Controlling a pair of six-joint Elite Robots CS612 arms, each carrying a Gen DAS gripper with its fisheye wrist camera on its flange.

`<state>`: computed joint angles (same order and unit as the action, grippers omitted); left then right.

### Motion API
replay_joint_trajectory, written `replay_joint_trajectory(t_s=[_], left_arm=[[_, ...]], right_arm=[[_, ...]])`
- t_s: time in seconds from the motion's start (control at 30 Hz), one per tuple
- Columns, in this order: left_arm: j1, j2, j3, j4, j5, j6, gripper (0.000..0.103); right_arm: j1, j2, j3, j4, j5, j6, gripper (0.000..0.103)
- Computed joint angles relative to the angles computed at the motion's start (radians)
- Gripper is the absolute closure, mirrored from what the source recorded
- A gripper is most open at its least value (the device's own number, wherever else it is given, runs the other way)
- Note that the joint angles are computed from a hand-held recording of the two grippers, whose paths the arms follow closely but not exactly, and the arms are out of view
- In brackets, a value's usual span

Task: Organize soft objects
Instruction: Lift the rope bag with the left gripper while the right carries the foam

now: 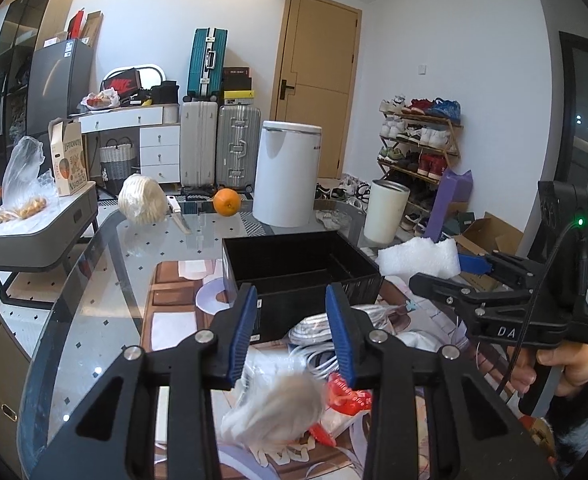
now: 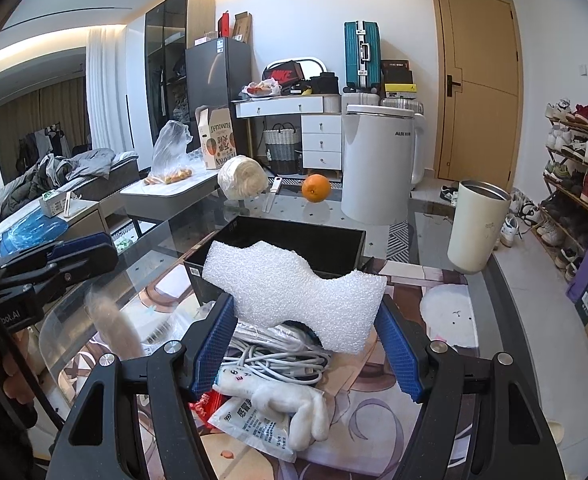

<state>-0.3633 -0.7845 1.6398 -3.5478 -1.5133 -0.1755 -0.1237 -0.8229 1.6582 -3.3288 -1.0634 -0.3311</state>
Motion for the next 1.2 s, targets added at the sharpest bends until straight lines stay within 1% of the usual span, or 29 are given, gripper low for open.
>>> replay_joint_trajectory(t_s=[0.1, 0.23, 0.27, 0.3, 0.37, 0.4, 0.43, 0.5, 0.57, 0.6, 0.73, 0.77, 0.83, 0.87, 0.9, 0.93, 1.0, 1.1, 1.2], left_arm=[[0.004, 0.006, 0.006, 0.023, -0.010, -0.017, 0.068], [0.006, 0.013, 0.011, 0.089, -0.016, -0.026, 0.066], [0.007, 0.015, 0.011, 0.102, -0.021, -0.027, 0.058], [0.008, 0.018, 0.011, 0.100, -0.026, -0.032, 0.044], [0.009, 0.025, 0.007, 0.102, -0.026, -0.045, 0.033], [0.008, 0.027, 0.004, 0.108, -0.016, -0.051, 0.025], [0.005, 0.030, 0.003, 0.098, 0.000, -0.052, 0.022], [0.004, 0.035, 0.000, 0.103, -0.005, -0.035, 0.019], [0.007, 0.037, -0.004, 0.126, -0.041, -0.028, 0.019], [0.007, 0.037, -0.005, 0.134, -0.047, -0.025, 0.019], [0.005, 0.041, -0.011, 0.181, -0.057, -0.027, 0.019], [0.006, 0.042, -0.011, 0.182, -0.060, -0.028, 0.020], [0.006, 0.044, -0.013, 0.186, -0.066, -0.030, 0.026], [0.008, 0.045, -0.014, 0.191, -0.078, -0.028, 0.038], [0.009, 0.045, -0.015, 0.194, -0.084, -0.025, 0.047], [0.008, 0.045, -0.015, 0.198, -0.085, -0.018, 0.052], [0.004, 0.045, -0.013, 0.197, -0.082, 0.003, 0.067], [0.004, 0.044, -0.011, 0.196, -0.099, 0.016, 0.075], [0.003, 0.043, -0.008, 0.178, -0.092, 0.018, 0.083]], right_arm=[[-0.002, 0.000, 0.006, 0.006, -0.001, -0.004, 0.032], [-0.001, -0.001, 0.007, 0.020, -0.006, -0.015, 0.032], [-0.001, -0.002, 0.009, 0.021, -0.006, -0.014, 0.032], [-0.001, -0.002, 0.006, 0.025, -0.005, -0.014, 0.032], [-0.001, -0.003, 0.008, 0.027, -0.004, -0.015, 0.032], [-0.001, -0.002, 0.008, 0.028, -0.006, -0.015, 0.032], [-0.001, -0.003, 0.010, 0.028, -0.005, -0.018, 0.032], [-0.001, -0.003, 0.010, 0.032, -0.008, -0.022, 0.032], [-0.001, -0.003, 0.010, 0.034, -0.010, -0.021, 0.032], [-0.001, -0.002, 0.007, 0.038, -0.011, -0.020, 0.032], [0.000, -0.002, 0.007, 0.035, -0.013, -0.018, 0.032], [-0.001, -0.001, 0.007, 0.034, -0.013, -0.018, 0.032], [-0.001, -0.002, 0.009, 0.032, -0.012, -0.018, 0.032], [-0.001, -0.002, 0.009, 0.033, -0.011, -0.018, 0.032], [-0.001, -0.002, 0.010, 0.031, -0.012, -0.017, 0.032], [-0.001, -0.001, 0.009, 0.032, -0.013, -0.016, 0.032], [-0.002, -0.001, 0.010, 0.031, -0.011, -0.015, 0.032], [-0.002, -0.001, 0.009, 0.032, -0.010, -0.016, 0.032], [-0.002, -0.001, 0.010, 0.030, -0.010, -0.016, 0.032]])
